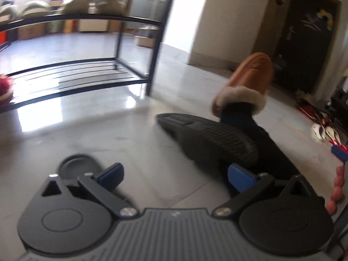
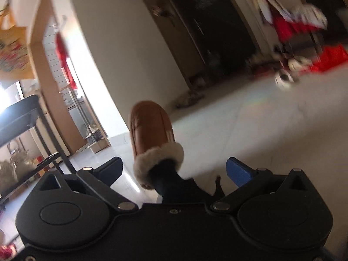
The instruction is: Organize scattered shoes
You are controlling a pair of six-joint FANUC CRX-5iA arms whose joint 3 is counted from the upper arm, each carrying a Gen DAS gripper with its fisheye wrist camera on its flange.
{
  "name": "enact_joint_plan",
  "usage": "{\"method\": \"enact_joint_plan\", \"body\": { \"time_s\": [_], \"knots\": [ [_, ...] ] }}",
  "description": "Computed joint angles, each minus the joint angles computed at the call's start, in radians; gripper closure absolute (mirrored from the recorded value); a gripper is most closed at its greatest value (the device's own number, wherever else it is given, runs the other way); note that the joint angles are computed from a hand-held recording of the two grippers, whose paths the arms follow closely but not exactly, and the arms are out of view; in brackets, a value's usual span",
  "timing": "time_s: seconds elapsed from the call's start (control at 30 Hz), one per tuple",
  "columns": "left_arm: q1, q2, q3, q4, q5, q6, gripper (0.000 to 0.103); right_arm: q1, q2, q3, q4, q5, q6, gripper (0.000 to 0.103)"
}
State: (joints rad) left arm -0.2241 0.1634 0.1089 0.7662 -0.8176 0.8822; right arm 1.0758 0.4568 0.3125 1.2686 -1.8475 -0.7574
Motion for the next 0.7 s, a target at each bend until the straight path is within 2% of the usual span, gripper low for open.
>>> {"method": "enact_joint_plan", "body": {
  "time_s": [0.07, 0.17, 0.37, 0.6, 0.7],
  "knots": [
    [-0.021, 0.058, 0.043, 0.050, -0.040, -0.020, 0.001, 0.000, -0.019, -0.033, 0.006, 0.028, -0.036, 0.000],
    [-0.041, 0.124, 0.109, 0.066, -0.087, 0.014, 0.001, 0.001, -0.028, -0.068, 0.039, 0.046, -0.033, 0.000],
    [-0.076, 0.203, 0.183, 0.073, -0.077, 0.102, 0.001, 0.008, -0.066, -0.112, -0.002, 0.083, -0.094, 0.000],
    [-0.105, 0.283, 0.315, -0.005, -0.118, 0.158, 0.003, 0.026, -0.067, -0.093, -0.042, 0.092, -0.129, 0.000],
    [-0.121, 0.320, 0.390, -0.067, -0.155, 0.200, 0.012, 0.027, -0.067, -0.098, -0.040, 0.093, -0.131, 0.000]
  ]
}}
